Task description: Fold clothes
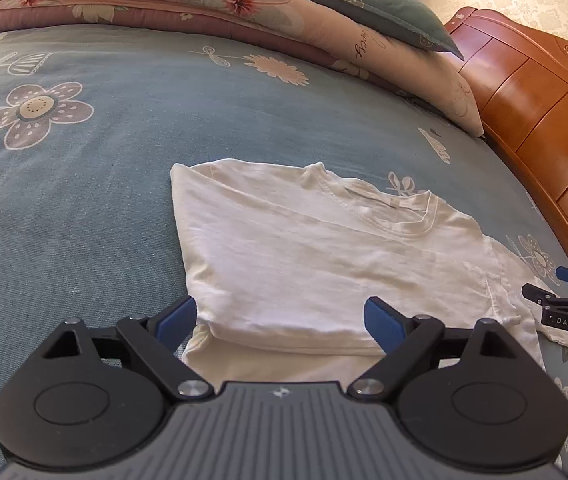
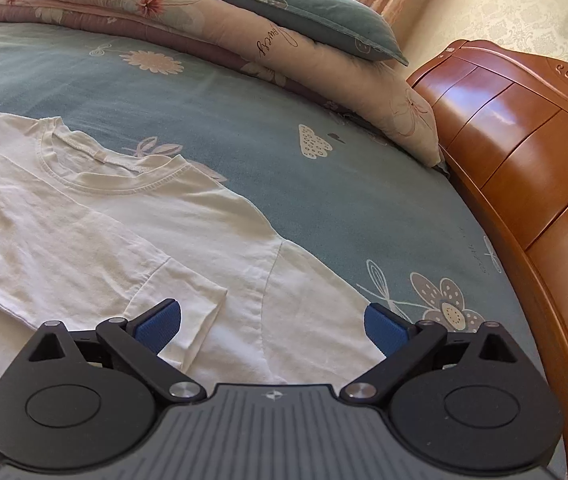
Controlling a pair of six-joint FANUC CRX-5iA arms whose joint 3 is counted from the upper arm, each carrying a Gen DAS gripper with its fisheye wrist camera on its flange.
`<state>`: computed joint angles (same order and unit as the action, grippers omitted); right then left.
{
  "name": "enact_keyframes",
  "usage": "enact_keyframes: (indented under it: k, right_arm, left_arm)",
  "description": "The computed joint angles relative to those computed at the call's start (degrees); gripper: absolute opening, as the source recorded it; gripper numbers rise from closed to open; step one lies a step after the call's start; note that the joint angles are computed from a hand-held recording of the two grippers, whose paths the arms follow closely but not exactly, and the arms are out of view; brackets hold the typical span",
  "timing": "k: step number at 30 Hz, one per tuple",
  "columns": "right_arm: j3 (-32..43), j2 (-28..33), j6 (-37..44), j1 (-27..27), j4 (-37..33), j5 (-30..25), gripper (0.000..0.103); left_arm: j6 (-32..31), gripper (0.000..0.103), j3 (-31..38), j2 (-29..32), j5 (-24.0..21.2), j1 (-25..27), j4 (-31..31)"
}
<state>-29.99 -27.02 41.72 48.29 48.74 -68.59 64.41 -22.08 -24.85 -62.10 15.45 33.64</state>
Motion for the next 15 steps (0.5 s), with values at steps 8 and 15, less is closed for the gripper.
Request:
enact_keyframes:
  k: [8, 15]
  right_arm:
    - [7.04, 4.04, 19.28, -7.12, -15.3, 14.16, 0.056]
    - [13.43, 10.01, 38.98, -13.1, -30.01, 17.75, 0.056]
  left_arm:
    - [-0.83, 0.091, -1.19, -0.48, 0.54, 2.82, 2.95]
    - [-1.16, 0.091, -1.37, 0.01, 0.65, 2.25, 3.14]
